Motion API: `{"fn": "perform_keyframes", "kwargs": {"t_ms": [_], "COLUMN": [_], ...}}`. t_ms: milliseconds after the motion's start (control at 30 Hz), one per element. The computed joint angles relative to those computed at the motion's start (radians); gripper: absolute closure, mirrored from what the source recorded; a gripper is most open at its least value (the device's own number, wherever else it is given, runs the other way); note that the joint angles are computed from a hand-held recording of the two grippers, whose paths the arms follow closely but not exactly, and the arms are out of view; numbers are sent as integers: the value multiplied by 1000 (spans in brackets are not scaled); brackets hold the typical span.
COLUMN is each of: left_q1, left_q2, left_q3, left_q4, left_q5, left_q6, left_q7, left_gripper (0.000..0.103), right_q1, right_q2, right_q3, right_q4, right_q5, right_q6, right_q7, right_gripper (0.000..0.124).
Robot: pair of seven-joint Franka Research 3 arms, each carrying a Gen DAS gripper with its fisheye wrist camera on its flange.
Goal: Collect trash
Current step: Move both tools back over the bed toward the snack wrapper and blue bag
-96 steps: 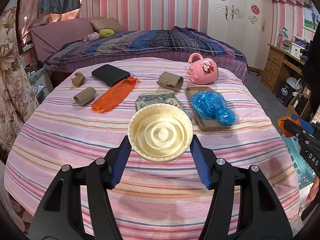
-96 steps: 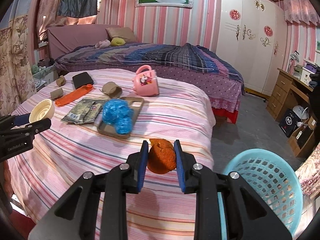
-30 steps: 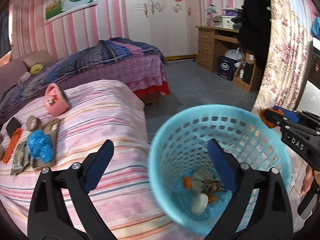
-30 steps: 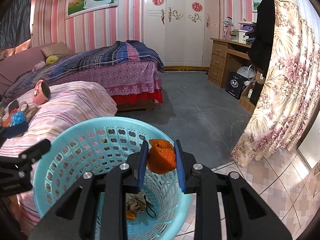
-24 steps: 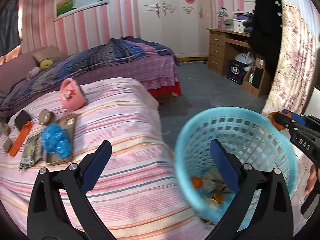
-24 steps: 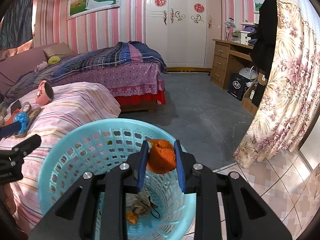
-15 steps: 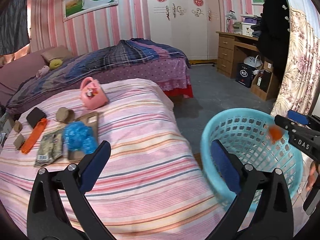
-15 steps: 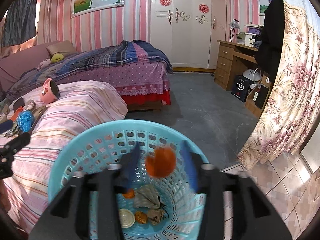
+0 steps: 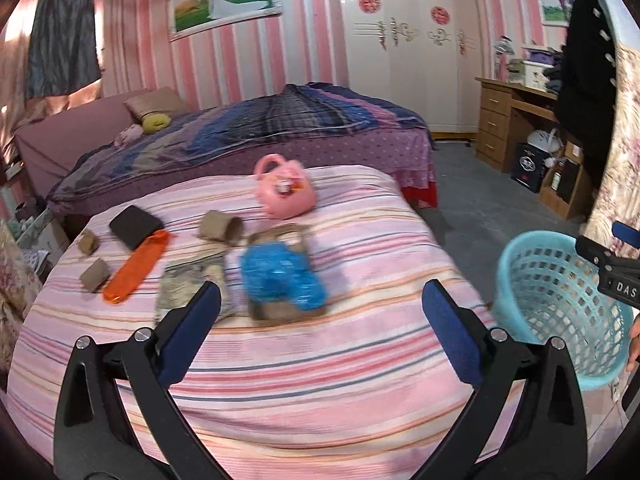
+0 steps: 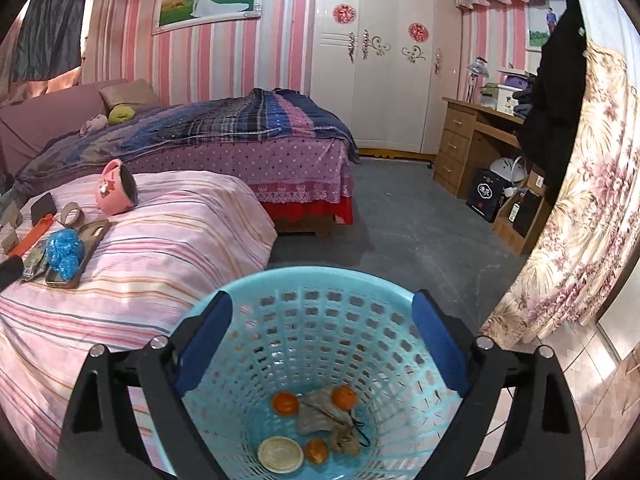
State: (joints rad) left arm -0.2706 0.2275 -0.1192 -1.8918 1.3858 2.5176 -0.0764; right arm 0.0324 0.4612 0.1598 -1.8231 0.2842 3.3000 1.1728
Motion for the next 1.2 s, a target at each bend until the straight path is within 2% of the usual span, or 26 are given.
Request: {"fn": "perform_keyframes", "kwargs": {"t_ms": [133,400,667,800,900,933,967,1100,1200], "left_q1": [30,105,174,203,221,226,233,252,265], "left_q2": [-44,-87,-129,-137,-151,-157,-160,-175,-183], "left_q3": [13,19,28,34,38,39,40,40,41], "left_q4": [-56,-138,-201,-217,-230,-237,-240,-257,-267], "left_q5": [12,32,18,-3,6,10,12,9,14], "left_q6": [9,16,59,81,95,96,96,86,87], "left_q7": [-26,-56,-58,-39,-63,-75,-80,-74,-84], "left_gripper": [6,6,6,6,6,6,6,6,6], "right_q1": [107,236,364,463,447,409,389,436,437], "right_q2": [3,25,42,51,54,52,55,83,105], "right_q3": [-81,-149,-214,-292,-256,-201,-181,-223,-218], "right_q4": [13,47,65,73,94,112,121,174,202], "right_q5": [6,-8,-29,-40,-39,-4,-39,-53,-67], "right_q6": [0,-27,-31,-27,-46,-69,-78,-104,-129], "right_q7": [10,7,3,0,1,-32,-2,37,54], "right_gripper": [32,32,32,32,32,32,32,29,28]}}
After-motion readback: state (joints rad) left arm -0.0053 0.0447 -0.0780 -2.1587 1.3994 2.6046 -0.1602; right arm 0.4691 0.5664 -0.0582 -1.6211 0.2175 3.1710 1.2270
